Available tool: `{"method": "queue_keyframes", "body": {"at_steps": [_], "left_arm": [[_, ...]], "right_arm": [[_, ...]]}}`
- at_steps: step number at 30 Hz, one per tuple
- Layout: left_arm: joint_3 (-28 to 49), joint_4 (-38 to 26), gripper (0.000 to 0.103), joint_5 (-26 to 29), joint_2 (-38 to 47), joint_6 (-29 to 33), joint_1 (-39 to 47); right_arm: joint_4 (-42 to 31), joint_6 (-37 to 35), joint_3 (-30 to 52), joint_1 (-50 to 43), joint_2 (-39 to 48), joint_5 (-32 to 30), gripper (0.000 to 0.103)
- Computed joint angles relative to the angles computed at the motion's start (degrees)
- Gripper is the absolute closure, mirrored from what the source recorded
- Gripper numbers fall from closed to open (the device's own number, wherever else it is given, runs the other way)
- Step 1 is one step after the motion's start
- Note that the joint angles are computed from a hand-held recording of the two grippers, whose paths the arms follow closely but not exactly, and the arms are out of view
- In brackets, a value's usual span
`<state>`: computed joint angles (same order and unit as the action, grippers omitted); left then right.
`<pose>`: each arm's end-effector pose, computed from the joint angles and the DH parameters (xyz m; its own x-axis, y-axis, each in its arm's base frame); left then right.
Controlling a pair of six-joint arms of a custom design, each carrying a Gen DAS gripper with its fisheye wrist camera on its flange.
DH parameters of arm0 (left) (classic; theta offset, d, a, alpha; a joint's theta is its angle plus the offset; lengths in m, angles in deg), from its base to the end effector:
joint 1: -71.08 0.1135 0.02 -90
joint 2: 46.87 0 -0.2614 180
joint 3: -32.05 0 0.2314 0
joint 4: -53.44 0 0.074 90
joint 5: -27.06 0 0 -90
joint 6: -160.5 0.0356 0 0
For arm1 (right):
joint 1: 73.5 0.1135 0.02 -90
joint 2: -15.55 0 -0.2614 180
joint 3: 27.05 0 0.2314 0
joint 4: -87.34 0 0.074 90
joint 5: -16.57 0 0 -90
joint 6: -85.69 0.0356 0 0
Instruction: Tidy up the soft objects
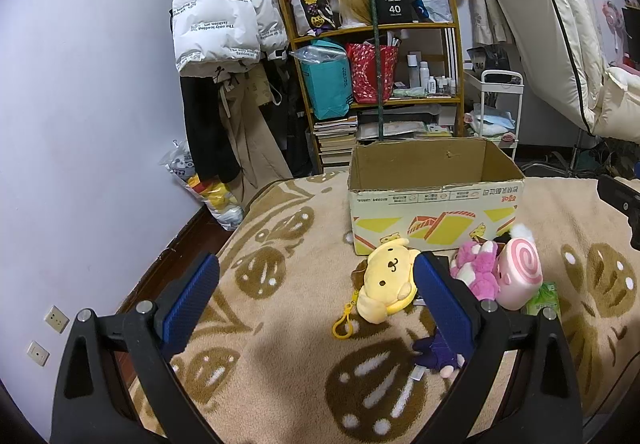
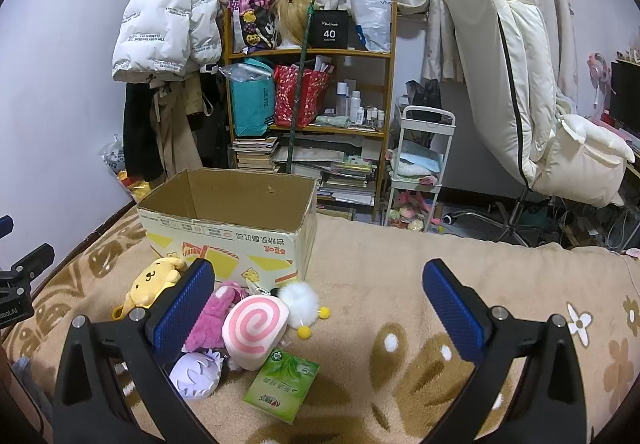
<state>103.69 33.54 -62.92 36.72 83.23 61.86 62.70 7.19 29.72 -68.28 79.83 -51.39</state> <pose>0.3063 -0.0497 0.2675 -0.4727 0.3000 -0.8286 0.2714 0.9441 0.1870 0.2268 0.0073 0.2618 -0.4730 0.1424 -0.8695 0.3331 0.9425 -0.0269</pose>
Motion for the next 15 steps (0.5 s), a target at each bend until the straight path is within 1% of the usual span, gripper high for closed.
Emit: {"method": "queue_keyframes", "body": {"at_steps": [15], "left_arm": [[0.38, -0.46, 0.007, -0.24, -0.03, 0.12, -0.06]], "right_arm": [[-0.1, 0.17, 0.09, 0.12, 0.16, 0.12, 0.0]]}}
